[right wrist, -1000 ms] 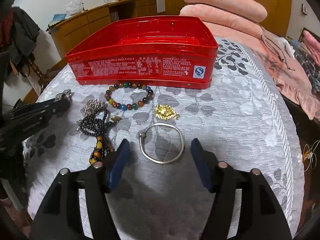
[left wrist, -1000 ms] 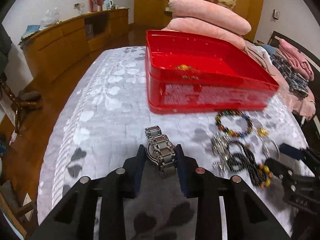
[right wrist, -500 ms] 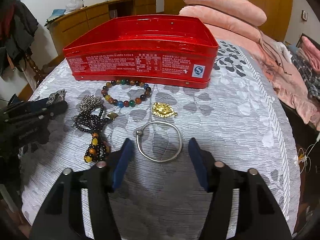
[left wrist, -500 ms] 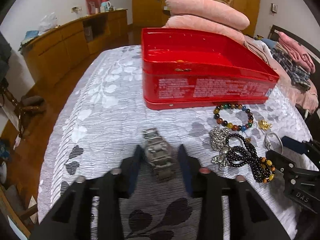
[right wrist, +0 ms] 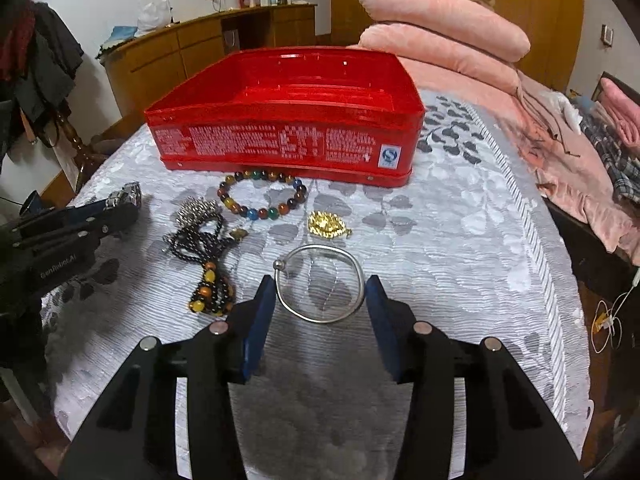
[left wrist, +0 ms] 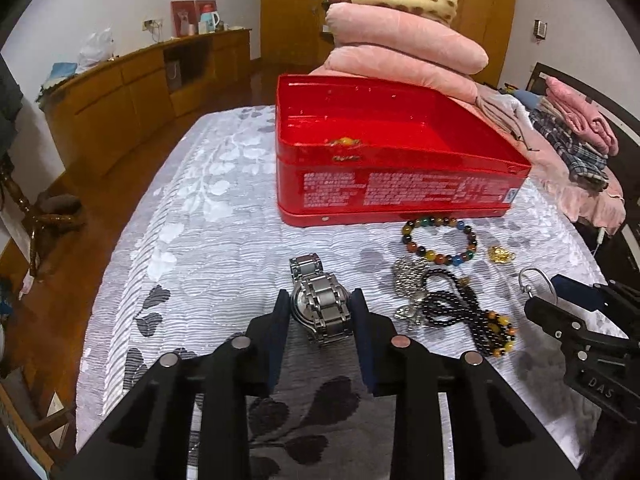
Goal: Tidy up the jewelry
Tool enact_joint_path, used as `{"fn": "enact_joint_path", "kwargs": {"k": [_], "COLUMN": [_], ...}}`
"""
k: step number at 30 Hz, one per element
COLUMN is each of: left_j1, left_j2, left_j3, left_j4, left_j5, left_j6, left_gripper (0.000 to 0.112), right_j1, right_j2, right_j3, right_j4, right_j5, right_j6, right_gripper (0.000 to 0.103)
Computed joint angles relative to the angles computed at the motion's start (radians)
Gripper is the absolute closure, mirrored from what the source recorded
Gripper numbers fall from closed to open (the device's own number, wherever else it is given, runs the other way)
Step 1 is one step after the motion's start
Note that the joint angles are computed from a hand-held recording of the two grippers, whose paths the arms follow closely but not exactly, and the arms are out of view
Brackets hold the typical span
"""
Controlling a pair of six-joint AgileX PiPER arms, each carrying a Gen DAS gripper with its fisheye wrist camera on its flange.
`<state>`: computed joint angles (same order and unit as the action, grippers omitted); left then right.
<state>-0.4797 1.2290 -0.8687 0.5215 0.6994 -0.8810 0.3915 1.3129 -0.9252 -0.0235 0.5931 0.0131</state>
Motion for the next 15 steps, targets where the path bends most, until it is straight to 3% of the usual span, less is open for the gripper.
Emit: {"fn": "enact_joint_path", "kwargs": {"k": [15], "left_j1": [-0.038], "left_j2": [-0.028], "left_j3": [-0.029], "left_j4": [0.052], "left_j5": [0.036], "left_j6": [-0.058], "left_gripper": [0.082], "right_j1": [-0.007], "right_j2": [-0.03], "right_j3": [-0.036], "right_j4": [0.035], "right_j5": [0.014], "right_j6": [-0.031], "right_gripper": [0.058]}}
